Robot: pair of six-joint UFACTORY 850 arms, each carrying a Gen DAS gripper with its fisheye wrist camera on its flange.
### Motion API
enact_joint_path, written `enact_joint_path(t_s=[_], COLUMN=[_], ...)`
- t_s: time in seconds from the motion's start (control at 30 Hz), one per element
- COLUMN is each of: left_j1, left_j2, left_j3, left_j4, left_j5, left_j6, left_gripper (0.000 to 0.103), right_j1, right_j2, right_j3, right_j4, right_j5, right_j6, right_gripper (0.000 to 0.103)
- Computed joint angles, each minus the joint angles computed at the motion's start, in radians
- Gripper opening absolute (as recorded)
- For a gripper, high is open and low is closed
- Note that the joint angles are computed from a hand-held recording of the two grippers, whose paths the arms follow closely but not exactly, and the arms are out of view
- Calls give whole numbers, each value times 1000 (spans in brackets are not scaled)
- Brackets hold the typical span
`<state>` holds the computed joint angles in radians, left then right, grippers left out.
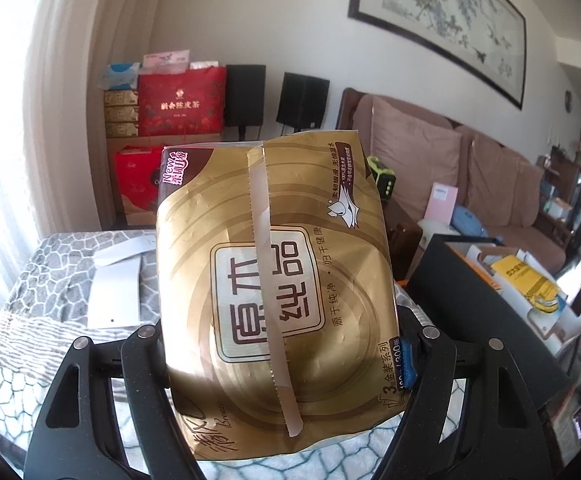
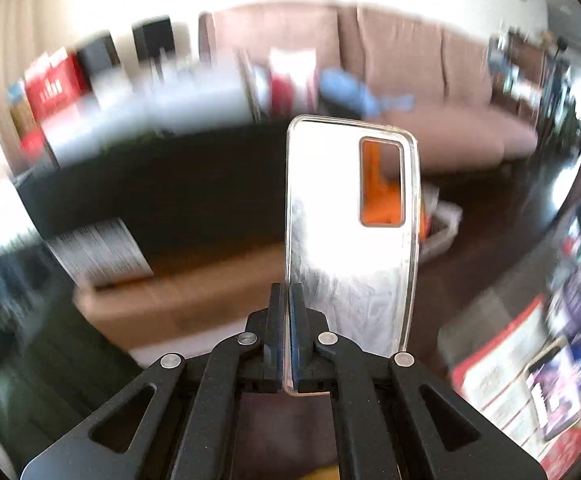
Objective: Organize objects
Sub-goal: 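Lift the phone case upright with the right gripper while the left gripper holds the gold bag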
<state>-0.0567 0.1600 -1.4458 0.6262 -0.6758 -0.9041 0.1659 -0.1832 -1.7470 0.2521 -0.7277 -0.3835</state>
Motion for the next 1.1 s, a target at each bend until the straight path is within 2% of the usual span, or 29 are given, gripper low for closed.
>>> enact_joint_path(t_s=[0.07, 0.2, 0.43, 0.53, 0.63, 0.77, 0.87, 1.0, 1.1], left_j1=[11, 24, 88, 103, 109, 102, 93, 83, 68], left_j2=[14, 39, 55, 61, 59, 60, 51, 38, 27], left_j3=[4, 11, -6, -8, -15, -11, -14, -17, -21], left_j4=[8, 69, 82, 116, 147, 181, 178, 156, 163], left_j5=[8, 11, -26, -48, -70, -91, -100, -98, -105], left_j6=[3, -36, -42, -67, -79, -112, -122, -136, -162], left_gripper=[74, 74, 74, 74, 74, 74, 74, 74, 74], right_j1=[41, 135, 257, 278, 286, 293, 299, 298, 297], right_j2=[-8, -28, -172, -241, -328, -364, -335, -353, -343], right_j3=[-76, -189, -408, -510, -644, -677, -586, -606, -592], right_j4=[-12, -32, 119, 172, 211, 244, 261, 262, 267], right_j5=[21, 121, 192, 184, 135, 89, 104, 69, 75], right_j6=[43, 89, 18, -7, -29, -78, -118, -114, -122], right_gripper=[1, 1, 1, 1, 1, 1, 1, 1, 1])
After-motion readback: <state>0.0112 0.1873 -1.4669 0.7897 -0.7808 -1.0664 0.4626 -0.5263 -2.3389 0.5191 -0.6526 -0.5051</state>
